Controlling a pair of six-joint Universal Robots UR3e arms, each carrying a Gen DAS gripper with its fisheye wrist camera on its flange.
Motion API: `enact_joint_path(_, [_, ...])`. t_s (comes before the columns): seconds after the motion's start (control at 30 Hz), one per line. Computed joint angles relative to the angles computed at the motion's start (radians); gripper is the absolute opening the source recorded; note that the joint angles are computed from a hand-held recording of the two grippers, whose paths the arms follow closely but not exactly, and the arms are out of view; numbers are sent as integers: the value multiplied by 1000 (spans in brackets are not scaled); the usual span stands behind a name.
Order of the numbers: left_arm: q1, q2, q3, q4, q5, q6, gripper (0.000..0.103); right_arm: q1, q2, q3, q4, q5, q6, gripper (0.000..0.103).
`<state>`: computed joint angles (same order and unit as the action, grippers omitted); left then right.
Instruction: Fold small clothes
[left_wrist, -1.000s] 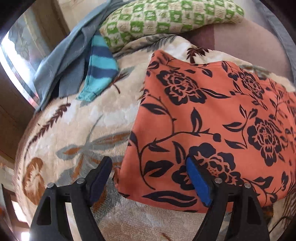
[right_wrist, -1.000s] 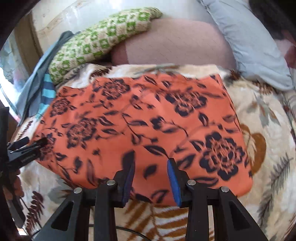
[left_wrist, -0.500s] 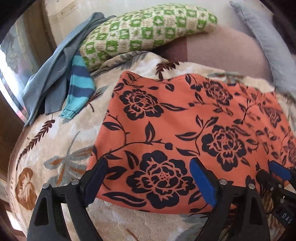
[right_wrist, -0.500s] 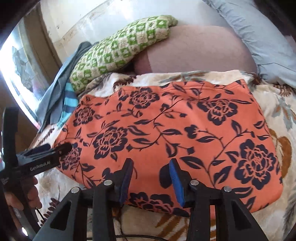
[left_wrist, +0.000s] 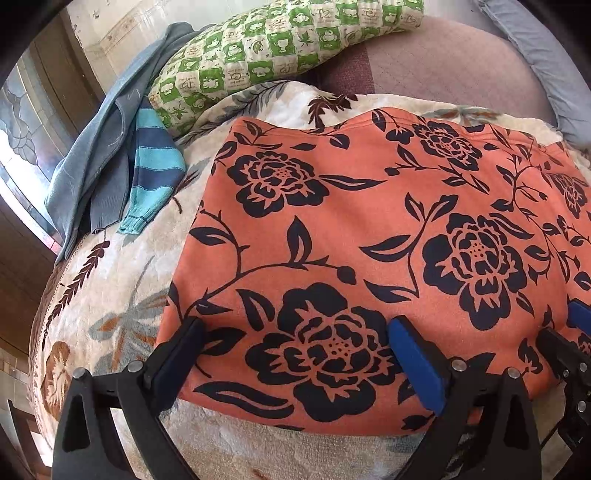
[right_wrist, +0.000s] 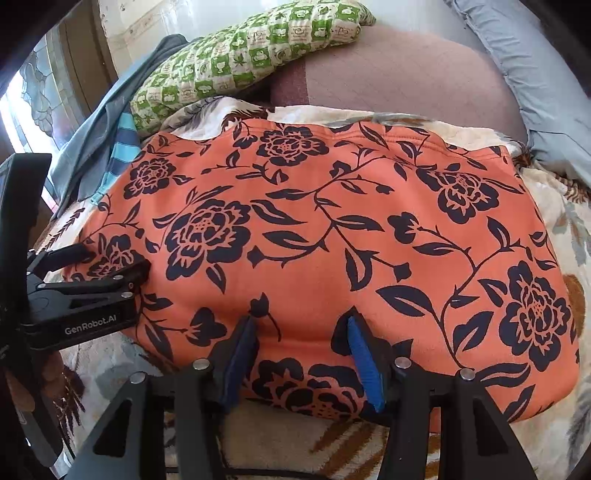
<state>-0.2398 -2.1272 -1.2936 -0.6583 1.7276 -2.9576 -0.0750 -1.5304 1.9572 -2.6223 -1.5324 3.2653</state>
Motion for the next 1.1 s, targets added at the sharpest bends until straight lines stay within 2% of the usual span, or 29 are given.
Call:
enact_joint_path(0.17, [1,8,-39,52,-2,-3,103,-6,-11,13,-7,10,3,57])
enact_joint_path(0.3, [7,8,-34,47,-14,-4,103,-27,-52,44,-33,31,5,57])
enact_joint_path(0.4, [12,15,-34,39,-23,-4,103,-51,-109,62,-58,-11,27,57])
enact_joint_path(0.53, [16,31,-40,43,-27,-12,103,-151,-169,76,-6,-34,43,57])
enact_joint_path(0.7, [27,50,-69,118,11,-15,103,-298,-210,119,30,-22,51,57])
enact_joint_path(0.77, [49,32,-42,94,27,-48,103,-333,-199,115,61,9,41,56])
enact_joint_path(0.8, [63,12,-11,43,27,-69,103,-338,-186,113,73,16,32,57])
enact_joint_path(0.9, [140,2,14,-59,-109,-149,103,-305,-154,88,79,-29,14,57])
enact_joint_path(1.03, [165,15,55,-141,-141,-165,103,-380,-217,118,95,77,29,57])
enact_joint_path(1.1, [191,34,55,-158,-155,-195,103,-481,-286,162,113,226,19,57])
